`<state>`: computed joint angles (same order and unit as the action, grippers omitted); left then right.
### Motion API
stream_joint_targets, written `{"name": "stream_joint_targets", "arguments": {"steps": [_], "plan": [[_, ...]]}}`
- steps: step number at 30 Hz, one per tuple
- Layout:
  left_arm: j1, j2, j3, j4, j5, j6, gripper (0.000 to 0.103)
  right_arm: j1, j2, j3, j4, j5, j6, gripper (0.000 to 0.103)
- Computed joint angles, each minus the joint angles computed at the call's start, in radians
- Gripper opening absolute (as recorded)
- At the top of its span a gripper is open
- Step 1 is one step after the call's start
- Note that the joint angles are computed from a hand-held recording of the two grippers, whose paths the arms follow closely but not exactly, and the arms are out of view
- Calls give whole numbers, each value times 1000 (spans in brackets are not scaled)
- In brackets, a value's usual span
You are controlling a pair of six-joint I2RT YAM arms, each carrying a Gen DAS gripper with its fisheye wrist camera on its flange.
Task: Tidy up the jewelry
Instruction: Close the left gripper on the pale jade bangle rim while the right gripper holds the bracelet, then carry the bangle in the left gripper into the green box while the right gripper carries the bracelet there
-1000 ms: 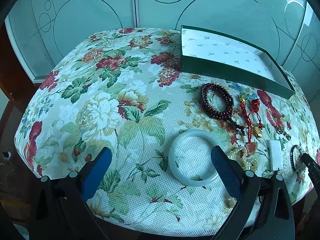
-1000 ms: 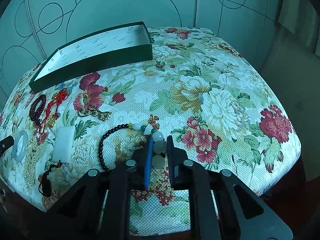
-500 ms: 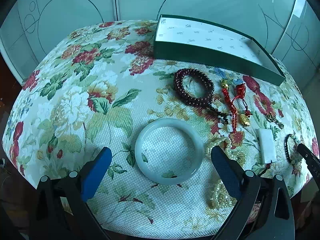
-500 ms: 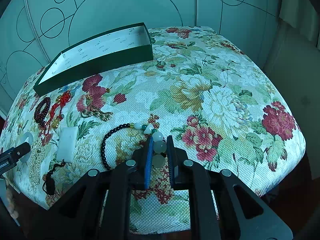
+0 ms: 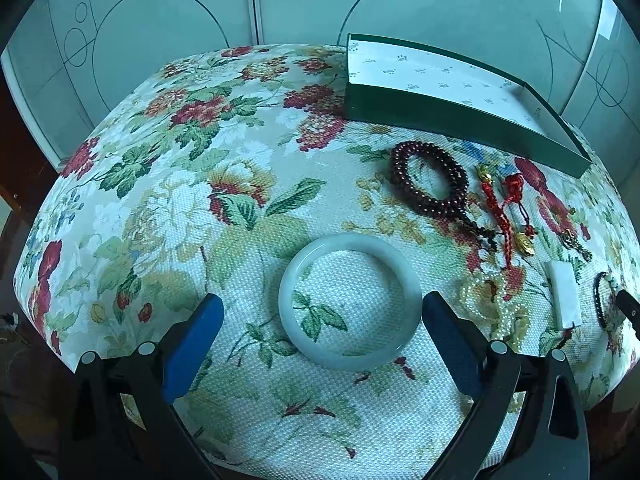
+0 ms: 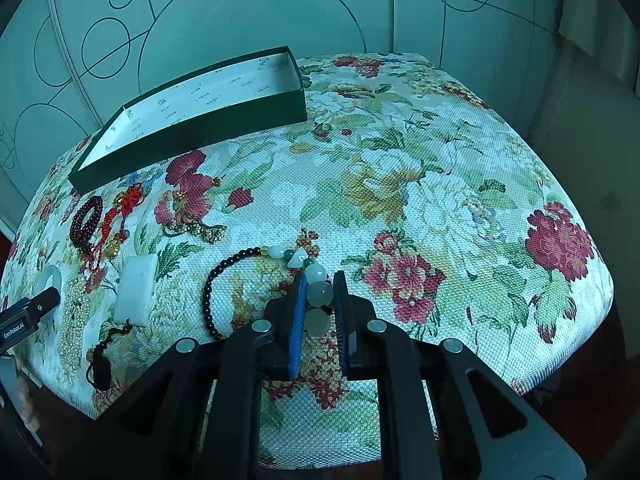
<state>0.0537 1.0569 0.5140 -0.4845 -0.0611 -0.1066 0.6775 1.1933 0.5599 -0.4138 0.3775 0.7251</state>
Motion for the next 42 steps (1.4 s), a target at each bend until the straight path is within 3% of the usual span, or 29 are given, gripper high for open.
{"name": "stream_joint_targets", "arguments": {"steps": [10, 13, 25, 42], "plan": [[-7, 2, -3, 15, -11, 10, 97, 3, 3, 0, 4, 3, 3, 14], [-19, -40, -21, 32, -35, 13, 70, 6, 3, -2, 6, 5, 5, 14], [24, -29, -29, 73, 19, 32, 70, 11, 5, -4, 17, 15, 6, 14], [6, -27, 13, 39, 3, 12, 70, 16, -49, 3, 13, 31, -14, 14]]}}
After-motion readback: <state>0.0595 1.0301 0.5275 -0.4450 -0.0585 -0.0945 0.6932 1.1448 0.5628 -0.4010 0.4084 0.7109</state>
